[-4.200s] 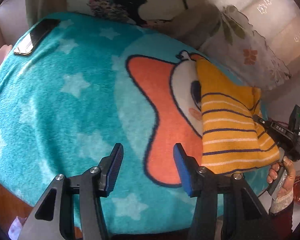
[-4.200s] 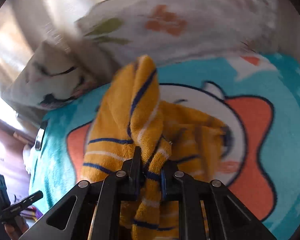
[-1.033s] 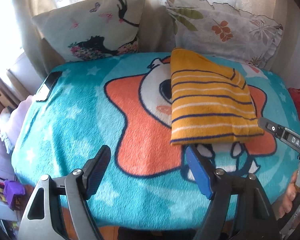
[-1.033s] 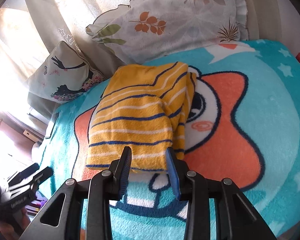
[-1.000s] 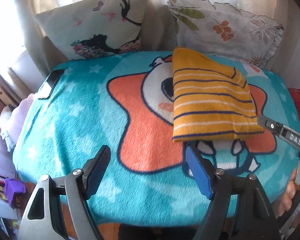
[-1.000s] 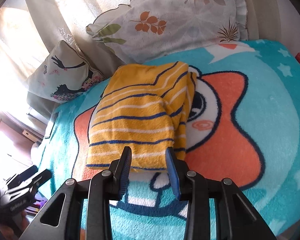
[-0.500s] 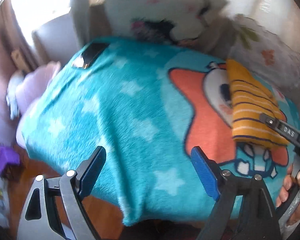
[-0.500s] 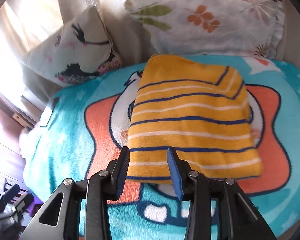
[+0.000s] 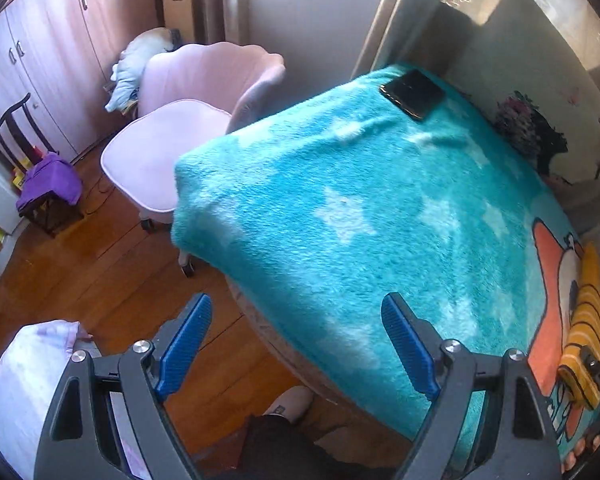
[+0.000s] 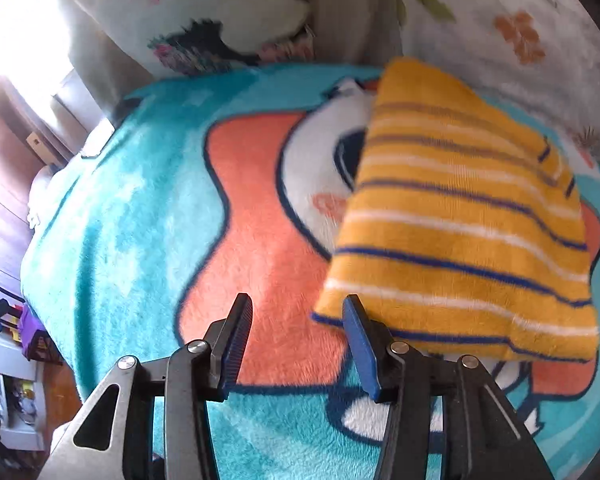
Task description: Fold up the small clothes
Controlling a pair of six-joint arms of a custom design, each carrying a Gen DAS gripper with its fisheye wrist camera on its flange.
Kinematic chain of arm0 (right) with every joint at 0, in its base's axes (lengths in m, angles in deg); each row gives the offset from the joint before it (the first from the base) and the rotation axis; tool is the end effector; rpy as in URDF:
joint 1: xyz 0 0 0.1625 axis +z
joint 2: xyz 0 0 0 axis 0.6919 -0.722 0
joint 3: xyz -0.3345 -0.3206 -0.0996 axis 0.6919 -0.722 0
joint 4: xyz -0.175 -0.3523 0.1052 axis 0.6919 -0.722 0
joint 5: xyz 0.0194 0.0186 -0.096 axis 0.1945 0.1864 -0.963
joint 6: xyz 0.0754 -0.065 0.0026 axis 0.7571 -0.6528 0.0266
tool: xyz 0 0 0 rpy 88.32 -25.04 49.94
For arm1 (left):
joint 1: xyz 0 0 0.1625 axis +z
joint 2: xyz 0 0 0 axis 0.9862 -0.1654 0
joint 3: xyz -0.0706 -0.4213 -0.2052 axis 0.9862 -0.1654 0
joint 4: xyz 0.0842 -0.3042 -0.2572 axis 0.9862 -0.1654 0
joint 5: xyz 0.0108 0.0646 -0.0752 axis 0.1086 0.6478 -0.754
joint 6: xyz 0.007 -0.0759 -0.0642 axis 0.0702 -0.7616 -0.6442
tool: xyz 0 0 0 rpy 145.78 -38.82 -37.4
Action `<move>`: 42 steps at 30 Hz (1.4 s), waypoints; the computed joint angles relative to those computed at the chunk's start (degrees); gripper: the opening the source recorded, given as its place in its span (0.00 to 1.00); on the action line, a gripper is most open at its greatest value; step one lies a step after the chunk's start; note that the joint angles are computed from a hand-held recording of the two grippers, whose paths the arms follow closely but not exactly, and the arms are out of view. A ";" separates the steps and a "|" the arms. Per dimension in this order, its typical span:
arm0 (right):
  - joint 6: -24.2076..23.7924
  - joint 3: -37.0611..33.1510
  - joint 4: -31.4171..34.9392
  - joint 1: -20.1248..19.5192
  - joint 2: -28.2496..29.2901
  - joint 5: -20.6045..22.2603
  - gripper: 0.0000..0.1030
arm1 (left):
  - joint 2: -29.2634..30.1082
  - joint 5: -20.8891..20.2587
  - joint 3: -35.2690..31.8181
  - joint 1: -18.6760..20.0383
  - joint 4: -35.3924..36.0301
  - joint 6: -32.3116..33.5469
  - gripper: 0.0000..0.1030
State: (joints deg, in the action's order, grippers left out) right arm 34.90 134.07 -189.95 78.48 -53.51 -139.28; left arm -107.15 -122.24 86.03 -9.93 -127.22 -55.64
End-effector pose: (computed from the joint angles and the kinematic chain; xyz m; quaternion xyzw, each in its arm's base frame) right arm 0.3765 -0.4995 0.0774 -0.1088 -0.8802 0.3087 0.3436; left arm 0.0124 -0.5826 0.4585 0.0138 0.9102 -0.2334 0.3419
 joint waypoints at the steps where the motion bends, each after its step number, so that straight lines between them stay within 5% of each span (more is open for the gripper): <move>1: 1.61 -0.38 0.08 -0.11 -0.54 -2.06 0.50 | -0.02 0.48 -0.27 0.22 -0.40 0.25 0.83; 8: 11.61 2.21 4.81 -5.48 -5.55 -6.37 0.47 | 0.14 0.39 -0.44 -0.42 -4.51 6.24 0.83; 12: 9.26 7.37 -5.68 -6.92 -7.90 -3.83 0.44 | 0.02 -0.92 0.17 -1.57 -6.65 10.81 0.83; 15: 10.69 9.48 -6.53 -5.92 -9.80 -3.51 0.45 | 0.51 -2.26 0.31 -2.38 -8.22 14.11 0.83; 26: 31.30 14.42 11.03 -2.29 -14.59 -3.04 0.55 | 3.08 -7.44 1.78 -6.16 -12.44 20.96 0.83; 37: 25.01 15.02 11.40 2.49 -12.93 -5.95 0.56 | 3.45 -2.54 13.05 -18.06 -28.45 23.16 0.85; 42: 25.64 16.46 14.54 5.10 -14.29 -7.63 0.56 | 4.33 1.20 20.78 -25.48 -51.38 27.51 1.00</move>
State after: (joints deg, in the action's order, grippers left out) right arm 60.53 150.54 -175.42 83.57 -67.80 -146.91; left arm -102.82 -121.04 106.81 -35.42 -178.60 -28.13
